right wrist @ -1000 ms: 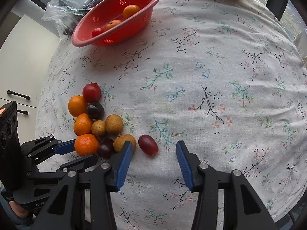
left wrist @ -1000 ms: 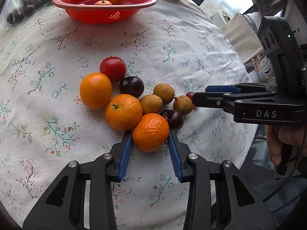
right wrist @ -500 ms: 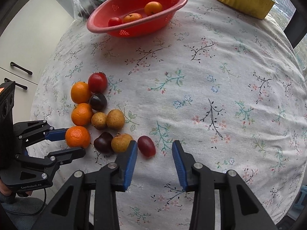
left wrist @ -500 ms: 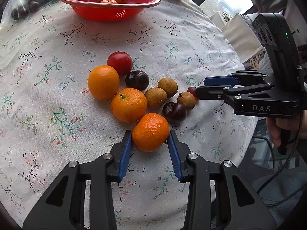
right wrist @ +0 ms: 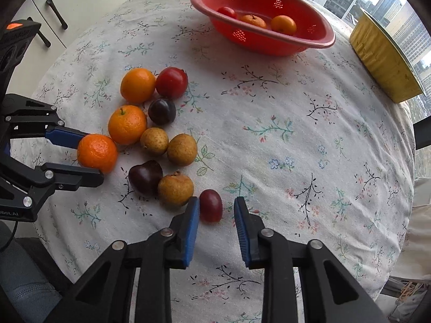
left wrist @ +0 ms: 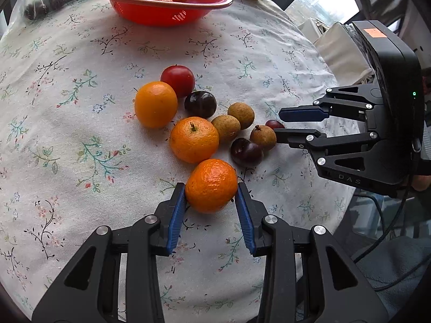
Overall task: Organize fruits
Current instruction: 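Grasp an orange with the left gripper while the right gripper grasps a red grape, then carry the orange and grape over the red colander and open both grippers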
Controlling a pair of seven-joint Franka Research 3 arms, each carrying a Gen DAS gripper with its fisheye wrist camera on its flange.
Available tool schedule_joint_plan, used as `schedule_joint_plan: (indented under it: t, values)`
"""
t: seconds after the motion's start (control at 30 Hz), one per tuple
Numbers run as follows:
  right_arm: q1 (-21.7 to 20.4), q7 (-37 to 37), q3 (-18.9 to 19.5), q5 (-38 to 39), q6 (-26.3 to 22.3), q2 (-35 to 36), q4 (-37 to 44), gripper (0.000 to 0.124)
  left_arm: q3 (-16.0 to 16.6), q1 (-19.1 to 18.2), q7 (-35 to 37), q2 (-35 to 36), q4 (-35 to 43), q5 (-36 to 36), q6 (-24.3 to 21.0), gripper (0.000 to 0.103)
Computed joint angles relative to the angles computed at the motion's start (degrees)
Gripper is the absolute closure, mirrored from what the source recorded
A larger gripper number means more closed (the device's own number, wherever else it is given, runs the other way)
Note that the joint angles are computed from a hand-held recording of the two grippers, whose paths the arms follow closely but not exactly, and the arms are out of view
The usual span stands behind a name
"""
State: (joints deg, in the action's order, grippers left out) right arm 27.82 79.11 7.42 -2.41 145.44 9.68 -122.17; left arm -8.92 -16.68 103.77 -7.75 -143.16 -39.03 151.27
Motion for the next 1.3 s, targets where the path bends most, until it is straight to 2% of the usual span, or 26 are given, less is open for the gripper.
schedule_joint_plan:
  t: [0.07,0.13,0.47,0.9,1.07,1.2,1.3]
  values:
    - [0.84,1.04,0.04,-1.8,0.4,0.55,-0.16,0.103,-0.06,-0.02,-0.08,-0.05,-0.1,0.06,0.21,0.068]
    - [1.01,1.39,0.1,-1.89,1.33,0.31,-0.93,0.105,-0.02,-0.09,-0.08,-0.29,-0.35,-0.18,0.43,0.068]
    - [-2.99,-2.47,0.57,13.28,0.4,-0.51,-1.41,0.105,0.69,-0.4,-0.12,-1.75,-1.58,-0.41,0.49,0.068]
    - [-7.05,-4.34,-0.5,25.47,-1.19,-1.58,2.17,0.105,2.64,-0.04,-1.02,-4.44,-1.25,0.49,0.08,0.068]
    - [-8.37,-2.83,-1.09,28.2,-0.58,0.65,8.16,0.105,3.26,1.93,-1.43,-1.72,4.17,4.17,0.85,0.068]
    - [-8.82,-1.78,-0.92,28.76,-0.53,5.32,16.45,0.105,2.98,4.89,-2.11,3.7,12.18,8.2,1.3,0.068]
    - [-7.84,-0.69,-0.63,26.64,-1.39,9.88,23.82,0.105,1.94,7.66,-4.36,9.3,19.47,13.93,0.99,0.068]
